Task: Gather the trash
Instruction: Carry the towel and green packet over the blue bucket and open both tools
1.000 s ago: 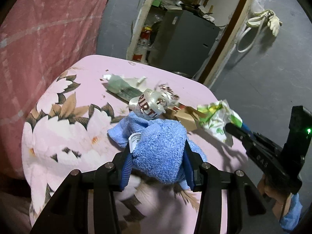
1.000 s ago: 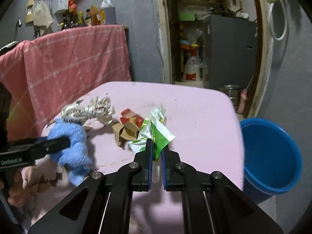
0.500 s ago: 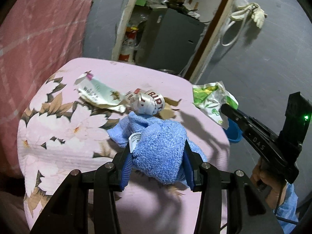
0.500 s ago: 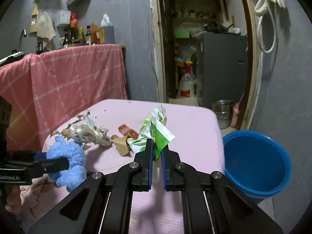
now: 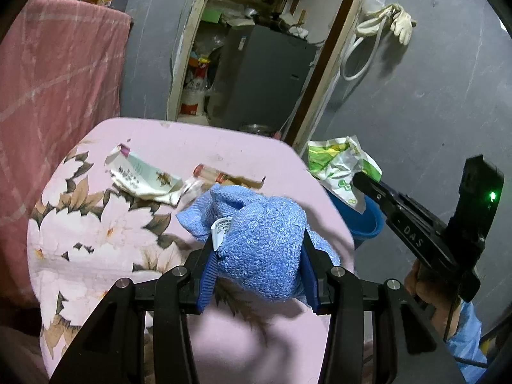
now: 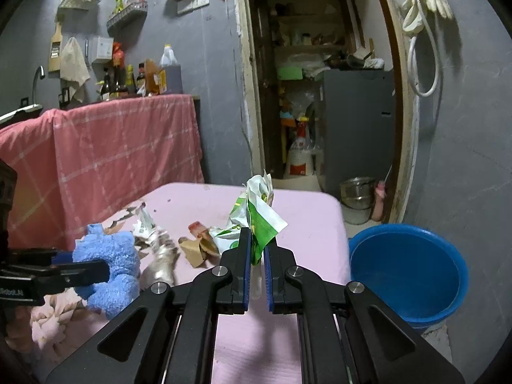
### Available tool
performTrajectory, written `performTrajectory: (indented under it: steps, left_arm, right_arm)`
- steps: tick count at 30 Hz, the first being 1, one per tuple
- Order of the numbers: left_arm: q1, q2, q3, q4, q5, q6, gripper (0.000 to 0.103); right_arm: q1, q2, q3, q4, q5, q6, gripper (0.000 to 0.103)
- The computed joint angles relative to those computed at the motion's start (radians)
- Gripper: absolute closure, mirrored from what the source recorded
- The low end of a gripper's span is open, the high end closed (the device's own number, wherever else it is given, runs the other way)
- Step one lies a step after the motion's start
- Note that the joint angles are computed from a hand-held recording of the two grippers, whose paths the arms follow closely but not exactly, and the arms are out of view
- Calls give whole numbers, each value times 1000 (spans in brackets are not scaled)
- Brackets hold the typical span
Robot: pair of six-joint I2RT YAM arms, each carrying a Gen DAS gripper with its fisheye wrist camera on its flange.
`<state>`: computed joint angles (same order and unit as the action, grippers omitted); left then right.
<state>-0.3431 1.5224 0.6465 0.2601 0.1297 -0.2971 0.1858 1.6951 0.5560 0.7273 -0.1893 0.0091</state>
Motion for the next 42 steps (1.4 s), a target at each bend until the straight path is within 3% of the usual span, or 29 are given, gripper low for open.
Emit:
performTrajectory:
  steps: [11, 19, 25, 30, 37, 42]
  left_arm:
    - [-86, 54, 78, 147, -108, 58, 63]
    - [-187, 214, 217, 318, -189, 85, 63]
    - [-249, 374, 378, 366, -207, 89, 62]
    - [-291, 517, 572, 314, -244, 85, 62]
    - [-320, 730, 910, 102, -253, 65, 62]
    - [-331, 825, 1052, -20, -257, 53, 62]
  right_arm:
    - [-37, -99, -146, 258, 105, 5, 97]
    - [-119, -133, -218, 455, 206, -31, 97]
    - [-213, -112, -199, 491, 212, -41, 97]
    - [-322, -60, -143, 462, 175, -7, 97]
    - [-422, 15, -57, 374, 125, 13, 97]
    - [-461, 68, -1, 299, 90, 1, 97]
